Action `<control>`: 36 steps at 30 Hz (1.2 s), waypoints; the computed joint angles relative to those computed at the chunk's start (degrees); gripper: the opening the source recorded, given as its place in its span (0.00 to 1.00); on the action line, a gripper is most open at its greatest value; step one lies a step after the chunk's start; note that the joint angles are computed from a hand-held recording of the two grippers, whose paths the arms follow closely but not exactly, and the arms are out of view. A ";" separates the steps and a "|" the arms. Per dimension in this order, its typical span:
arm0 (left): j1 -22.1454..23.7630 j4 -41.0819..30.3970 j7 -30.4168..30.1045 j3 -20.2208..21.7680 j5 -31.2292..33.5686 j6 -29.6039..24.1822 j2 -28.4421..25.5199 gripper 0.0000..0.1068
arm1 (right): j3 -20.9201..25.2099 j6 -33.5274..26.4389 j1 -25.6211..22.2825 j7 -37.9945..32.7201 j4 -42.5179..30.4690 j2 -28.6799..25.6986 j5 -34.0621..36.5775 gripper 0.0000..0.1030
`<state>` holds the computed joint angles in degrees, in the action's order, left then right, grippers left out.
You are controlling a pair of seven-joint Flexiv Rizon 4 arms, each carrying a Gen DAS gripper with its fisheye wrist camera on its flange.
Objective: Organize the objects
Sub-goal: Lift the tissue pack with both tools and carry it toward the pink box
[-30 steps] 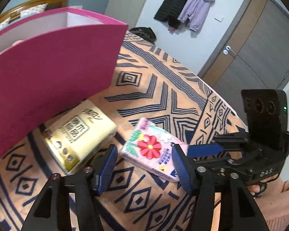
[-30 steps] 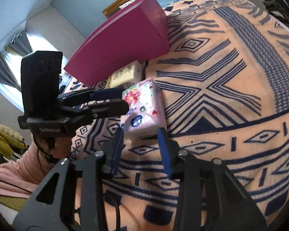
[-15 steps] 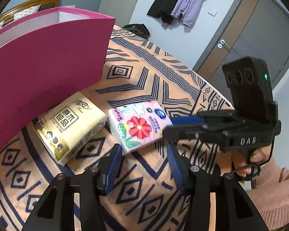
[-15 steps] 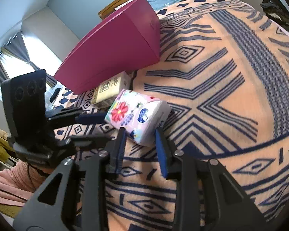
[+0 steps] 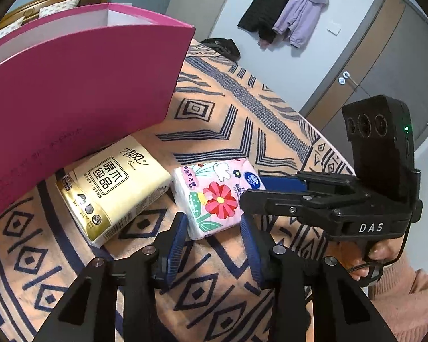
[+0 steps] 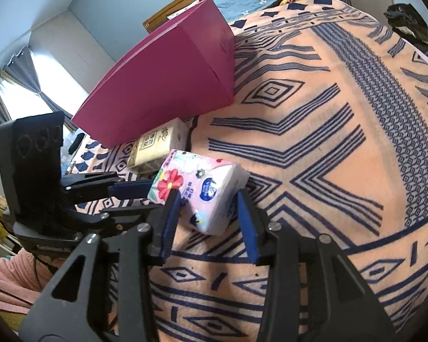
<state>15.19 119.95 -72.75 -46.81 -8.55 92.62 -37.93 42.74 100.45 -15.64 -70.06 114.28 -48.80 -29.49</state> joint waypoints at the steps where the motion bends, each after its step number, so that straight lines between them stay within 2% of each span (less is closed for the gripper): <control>1: 0.32 0.27 -0.09 -0.43 0.02 0.33 0.00 0.36 | -0.16 0.18 0.12 0.01 0.09 0.16 0.02 0.42; 9: -0.71 1.46 -2.06 0.76 1.13 2.39 2.23 0.36 | -4.00 3.78 3.24 1.28 1.95 3.51 -0.71 0.42; 21: 0.10 3.21 -6.66 1.49 4.75 6.08 7.27 0.37 | -9.13 9.30 6.45 6.48 2.94 7.43 -8.49 0.42; 36: 4.60 2.76 -11.14 -0.65 8.28 8.16 8.90 0.37 | -15.62 12.91 11.00 14.10 -0.53 9.35 -18.32 0.42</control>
